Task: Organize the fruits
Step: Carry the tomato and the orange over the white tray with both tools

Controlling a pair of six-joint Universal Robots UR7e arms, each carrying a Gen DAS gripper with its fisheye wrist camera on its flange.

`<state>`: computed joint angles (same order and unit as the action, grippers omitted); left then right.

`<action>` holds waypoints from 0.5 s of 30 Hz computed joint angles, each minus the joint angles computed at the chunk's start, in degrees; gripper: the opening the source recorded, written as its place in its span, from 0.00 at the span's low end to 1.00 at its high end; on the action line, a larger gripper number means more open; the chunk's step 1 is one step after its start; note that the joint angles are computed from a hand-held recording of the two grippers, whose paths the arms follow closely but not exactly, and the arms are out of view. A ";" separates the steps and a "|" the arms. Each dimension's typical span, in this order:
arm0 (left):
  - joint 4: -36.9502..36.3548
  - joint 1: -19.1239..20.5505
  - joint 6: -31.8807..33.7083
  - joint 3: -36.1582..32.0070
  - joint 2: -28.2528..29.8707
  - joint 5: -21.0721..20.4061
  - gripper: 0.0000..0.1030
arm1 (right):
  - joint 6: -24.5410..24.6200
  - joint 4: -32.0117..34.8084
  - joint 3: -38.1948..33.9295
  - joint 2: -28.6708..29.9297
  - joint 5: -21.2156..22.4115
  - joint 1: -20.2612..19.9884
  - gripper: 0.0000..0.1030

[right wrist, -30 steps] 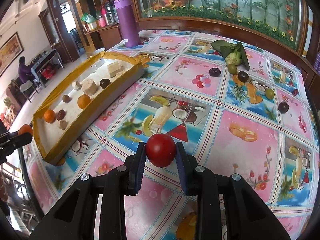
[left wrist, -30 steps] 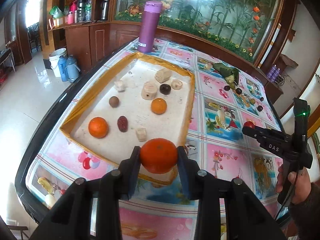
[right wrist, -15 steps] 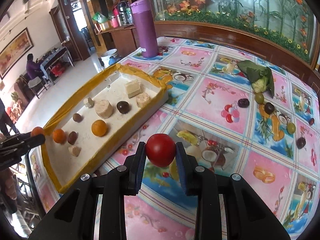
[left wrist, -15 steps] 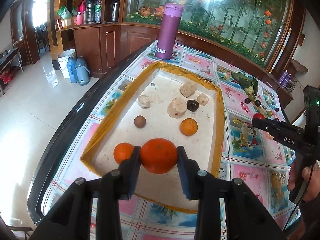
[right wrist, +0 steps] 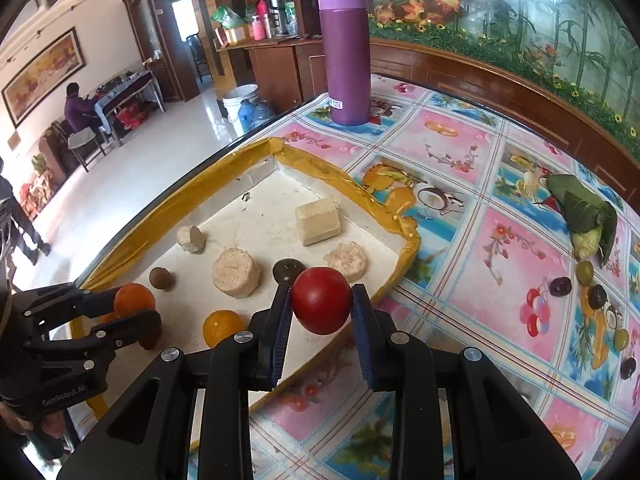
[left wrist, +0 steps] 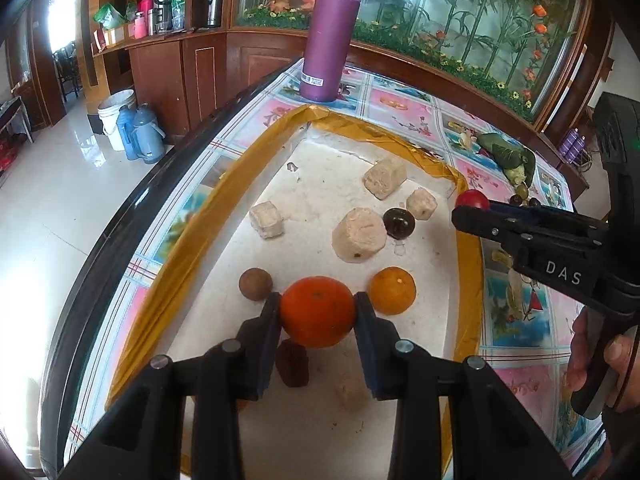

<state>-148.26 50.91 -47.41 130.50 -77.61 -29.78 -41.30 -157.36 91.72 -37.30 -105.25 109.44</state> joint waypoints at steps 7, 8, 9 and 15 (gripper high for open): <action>-1.86 1.80 2.41 -0.52 0.42 -1.25 0.37 | -0.34 1.35 -2.64 3.27 -1.88 0.56 0.28; -1.98 2.19 2.74 -0.78 0.52 -1.43 0.37 | -0.42 1.47 -2.87 3.54 -2.28 0.57 0.28; -2.49 2.36 3.16 -0.72 0.53 -1.54 0.37 | -0.31 1.72 -3.11 3.78 -2.57 0.55 0.28; -2.27 3.16 4.22 -1.79 1.55 -1.71 0.38 | -1.37 2.53 -4.03 4.80 -4.05 0.70 0.28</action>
<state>-150.53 54.07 -43.19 128.71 -76.05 -31.49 -42.67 -154.83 87.69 -32.50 -109.30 110.14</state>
